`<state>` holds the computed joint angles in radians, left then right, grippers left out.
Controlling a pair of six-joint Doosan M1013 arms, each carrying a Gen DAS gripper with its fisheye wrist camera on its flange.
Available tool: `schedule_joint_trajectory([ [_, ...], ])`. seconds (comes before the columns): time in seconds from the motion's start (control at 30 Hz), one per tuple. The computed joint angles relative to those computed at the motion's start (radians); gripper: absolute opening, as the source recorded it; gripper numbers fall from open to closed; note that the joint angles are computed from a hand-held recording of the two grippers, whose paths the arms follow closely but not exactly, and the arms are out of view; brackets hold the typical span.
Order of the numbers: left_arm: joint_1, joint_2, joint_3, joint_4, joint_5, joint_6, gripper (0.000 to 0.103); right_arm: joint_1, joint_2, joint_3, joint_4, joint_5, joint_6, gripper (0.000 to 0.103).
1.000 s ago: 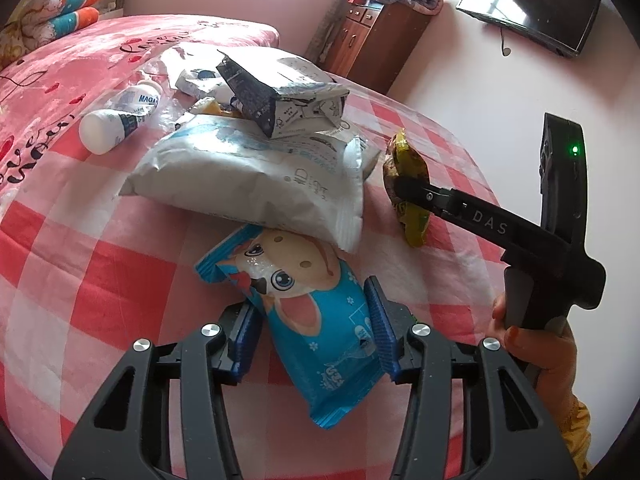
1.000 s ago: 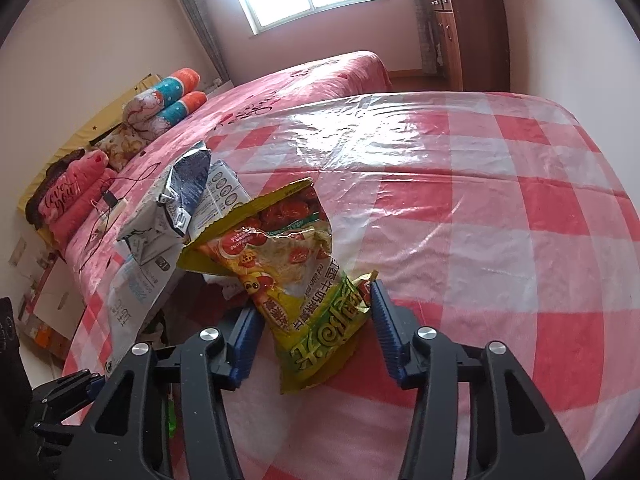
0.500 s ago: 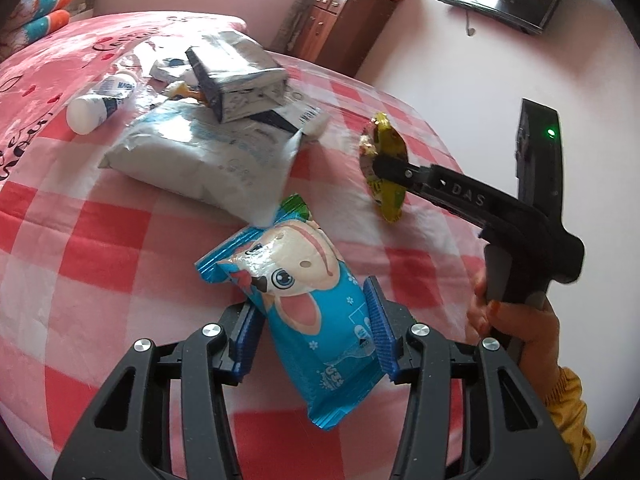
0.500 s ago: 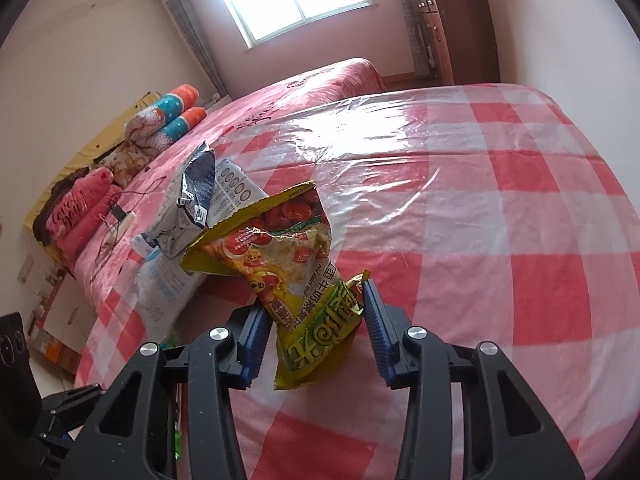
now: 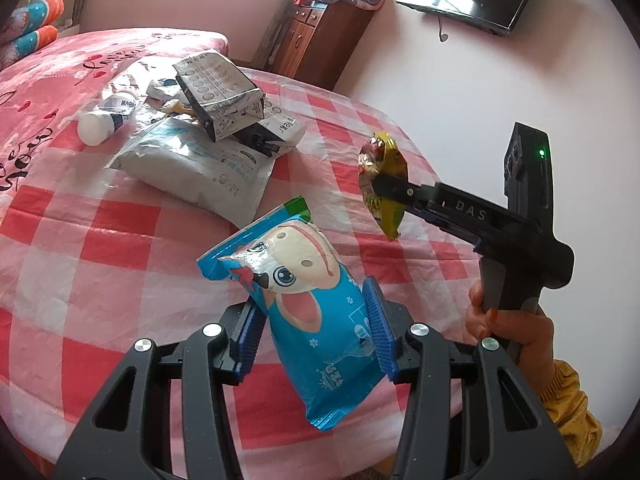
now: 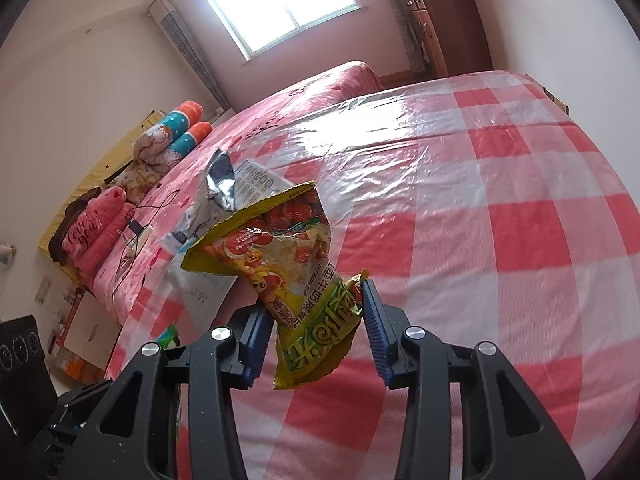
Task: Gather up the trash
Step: 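Lift and carry the wipe pack and snack bag with both tools to the bucket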
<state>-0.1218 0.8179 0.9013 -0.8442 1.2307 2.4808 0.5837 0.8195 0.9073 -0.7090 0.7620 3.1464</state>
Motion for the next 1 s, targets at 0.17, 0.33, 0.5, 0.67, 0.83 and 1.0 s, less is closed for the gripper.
schedule_joint_trajectory([
  [0.17,0.01,-0.006,0.014,-0.007,-0.005,0.015,0.049,0.018,0.007,-0.016,0.029,0.021,-0.028,0.044],
  [0.33,0.025,-0.012,0.024,-0.014,-0.012,0.027,0.049,0.034,0.024,-0.052,0.055,0.035,-0.06,0.044],
  [0.5,0.04,-0.017,0.028,-0.017,-0.024,0.039,0.049,0.046,0.056,-0.122,0.093,0.057,-0.137,0.044],
  [0.67,0.059,-0.021,0.026,-0.03,-0.036,0.045,0.049,0.059,0.097,-0.217,0.133,0.086,-0.228,0.044],
  [0.83,0.082,-0.021,0.02,-0.044,-0.048,0.041,0.049,0.068,0.15,-0.33,0.201,0.107,-0.335,0.044],
  [1.0,0.109,-0.023,0.02,-0.059,-0.062,0.028,0.049,0.073,0.242,-0.518,0.303,0.165,-0.475,0.044],
])
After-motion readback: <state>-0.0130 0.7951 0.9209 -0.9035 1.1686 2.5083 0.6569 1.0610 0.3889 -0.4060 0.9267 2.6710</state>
